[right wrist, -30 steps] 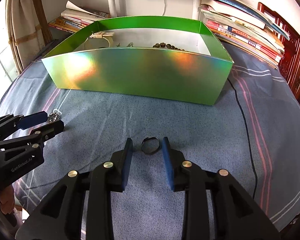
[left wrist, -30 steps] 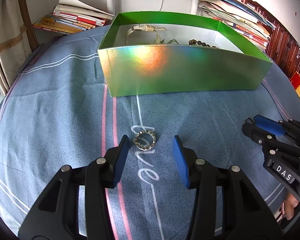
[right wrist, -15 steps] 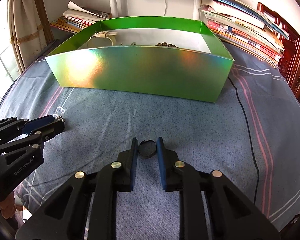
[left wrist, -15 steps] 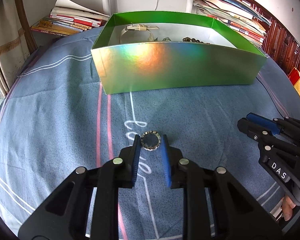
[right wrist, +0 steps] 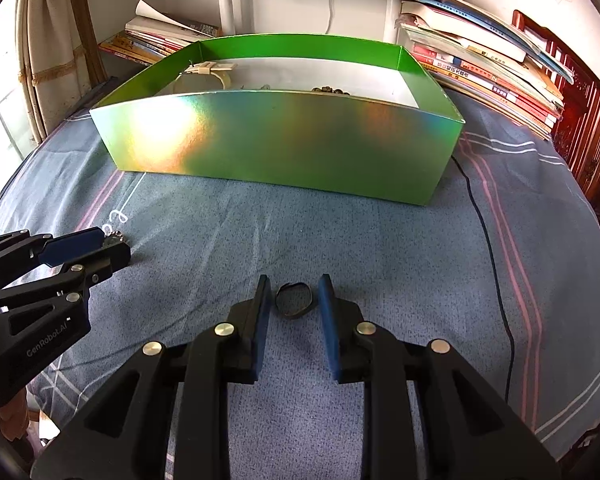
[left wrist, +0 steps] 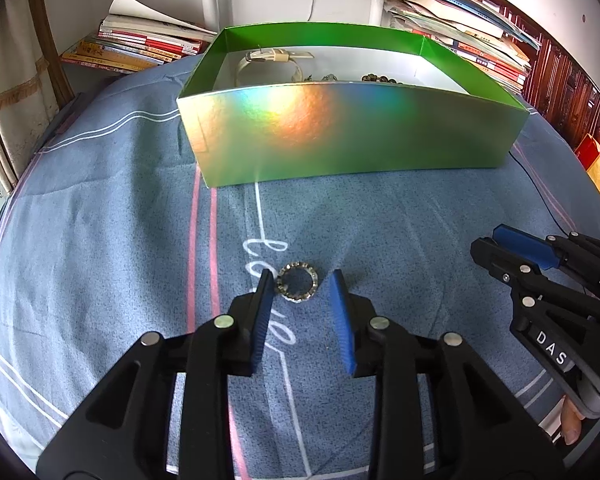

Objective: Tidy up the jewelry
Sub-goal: 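Grasp the silver ring with the left tool while the right grasps the dark ring, then carry both rings into the green box and open both tools to drop them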

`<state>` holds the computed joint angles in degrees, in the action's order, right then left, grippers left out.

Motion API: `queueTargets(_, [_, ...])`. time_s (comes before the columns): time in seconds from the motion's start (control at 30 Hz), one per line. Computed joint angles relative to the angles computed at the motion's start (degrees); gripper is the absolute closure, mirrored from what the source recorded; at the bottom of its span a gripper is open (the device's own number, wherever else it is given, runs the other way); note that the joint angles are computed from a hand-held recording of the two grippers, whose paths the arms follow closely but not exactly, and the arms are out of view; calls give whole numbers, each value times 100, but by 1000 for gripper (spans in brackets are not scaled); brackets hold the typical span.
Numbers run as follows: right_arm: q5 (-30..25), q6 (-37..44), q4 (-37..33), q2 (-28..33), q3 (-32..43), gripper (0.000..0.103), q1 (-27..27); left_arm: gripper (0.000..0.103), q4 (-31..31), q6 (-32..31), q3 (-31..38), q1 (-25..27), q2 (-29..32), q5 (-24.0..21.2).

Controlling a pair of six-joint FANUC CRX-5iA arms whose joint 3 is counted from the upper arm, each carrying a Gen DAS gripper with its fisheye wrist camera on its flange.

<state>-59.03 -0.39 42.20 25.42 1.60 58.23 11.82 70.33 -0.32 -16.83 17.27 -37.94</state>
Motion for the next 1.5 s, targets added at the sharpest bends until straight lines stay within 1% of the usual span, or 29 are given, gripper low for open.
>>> queueTargets(0.1, [-112,50,7,23,29,78,42,73,45,-19,-14,17,0,8])
queueTargets(0.2, [-104,-6,58,17,-7,78,55,73,-22,47,-2,-2,4,33])
queueTargets(0.27, [17,-61,61,-37,-84,84,42,74,-23,57,-9,1,-1,34])
queueTargets(0.3, [33,-59,66,-36,-85,84,46,79,-52,89,-6,0,-6,33])
queueTargets(0.33, [9,-57,80,-25,-77,84,56,82,-115,168,15,-2,-6,27])
queueTargets(0.5, [20,-94,63,-36,-77,84,50,82,-393,533,92,-20,-11,17])
queueTargets(0.6, [-34,-185,128,-56,-93,84,58,82,-489,627,82,-22,-58,58])
queueTargets(0.8, [-87,-196,56,-34,-55,84,52,82,-595,684,84,-45,-89,59])
queueTargets(0.93, [-109,-267,185,-72,-92,84,68,82,-591,661,46,-48,-137,113])
queueTargets(1.07, [-125,-179,19,-15,-15,84,37,82,-573,637,42,-57,-132,105])
queueTargets(1.17, [-88,-179,30,-34,-26,84,28,82,-565,642,61,-58,-121,86])
queueTargets(1.23, [-77,-223,179,-104,-69,84,28,82,-477,569,55,-37,-147,126])
queueTargets(1.33, [-14,-396,573,-294,-170,84,-23,82,-231,343,62,13,-247,319])
queueTargets(1.43, [-33,-648,1187,-439,-231,84,-161,82,68,87,175,36,-285,530])
queueTargets(1.5, [-43,-743,1441,-440,-146,84,-323,82,-9,219,431,-4,-209,686])
